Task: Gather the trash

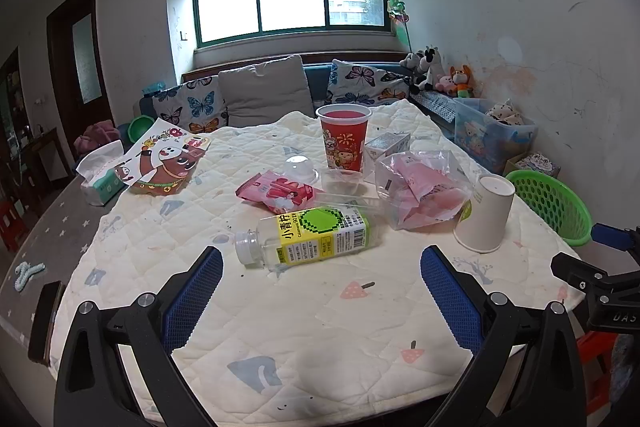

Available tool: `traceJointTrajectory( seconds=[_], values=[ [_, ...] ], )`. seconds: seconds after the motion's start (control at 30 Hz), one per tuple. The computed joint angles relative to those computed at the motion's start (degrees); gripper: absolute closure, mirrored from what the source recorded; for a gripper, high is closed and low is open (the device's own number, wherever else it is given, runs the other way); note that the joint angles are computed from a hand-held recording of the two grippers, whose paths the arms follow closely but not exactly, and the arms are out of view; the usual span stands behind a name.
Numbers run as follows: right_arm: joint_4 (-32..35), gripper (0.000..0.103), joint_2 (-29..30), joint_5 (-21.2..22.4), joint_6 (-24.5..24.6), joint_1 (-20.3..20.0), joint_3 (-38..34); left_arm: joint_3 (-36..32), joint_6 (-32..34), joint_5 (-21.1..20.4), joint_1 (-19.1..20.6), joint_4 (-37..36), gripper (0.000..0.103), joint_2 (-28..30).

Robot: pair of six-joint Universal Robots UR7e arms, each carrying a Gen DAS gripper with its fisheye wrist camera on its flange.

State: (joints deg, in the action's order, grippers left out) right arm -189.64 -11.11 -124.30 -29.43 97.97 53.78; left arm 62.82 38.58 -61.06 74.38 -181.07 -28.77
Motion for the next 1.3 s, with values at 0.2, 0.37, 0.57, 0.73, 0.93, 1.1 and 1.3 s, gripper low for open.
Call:
traceJointTrajectory(
  seconds=[0.2,0.37,0.57,0.73,0.93,1.1,1.3],
  values=[
    [0.0,0.004,0.0,0.1,0.2,0.0,0.0,0.0,-0.1,-0.1,0.0,0.5,0.007,-0.2],
    [0.1,0.004,0.2,0.0,0.1,0.0,-0.2,-0.3,0.1,-0.1,0.1,-0.1,0.007,0.4],
    [0.1,0.004,0.2,0.1,0.2,-0.1,-0.2,-0.5,0.2,0.1,0.0,-0.1,0.007,0.7],
    [0.1,0.004,0.2,0.1,0.2,-0.1,-0.2,-1.0,-0.1,0.1,0.0,0.2,0.007,1.1],
    [0.4,0.004,0.4,0.1,0.4,-0.2,-0.6,-0.8,0.0,-0.1,-0.1,0.4,0.007,1.0],
    [0.8,0.004,0.6,0.0,0.4,-0.3,-1.0,-1.2,0.0,-0.2,-0.1,0.7,0.007,1.2],
    [1.0,0.004,0.6,0.1,0.5,-0.3,-1.2,-1.0,-0.2,0.0,-0.2,0.7,0.007,1.1]
  ],
)
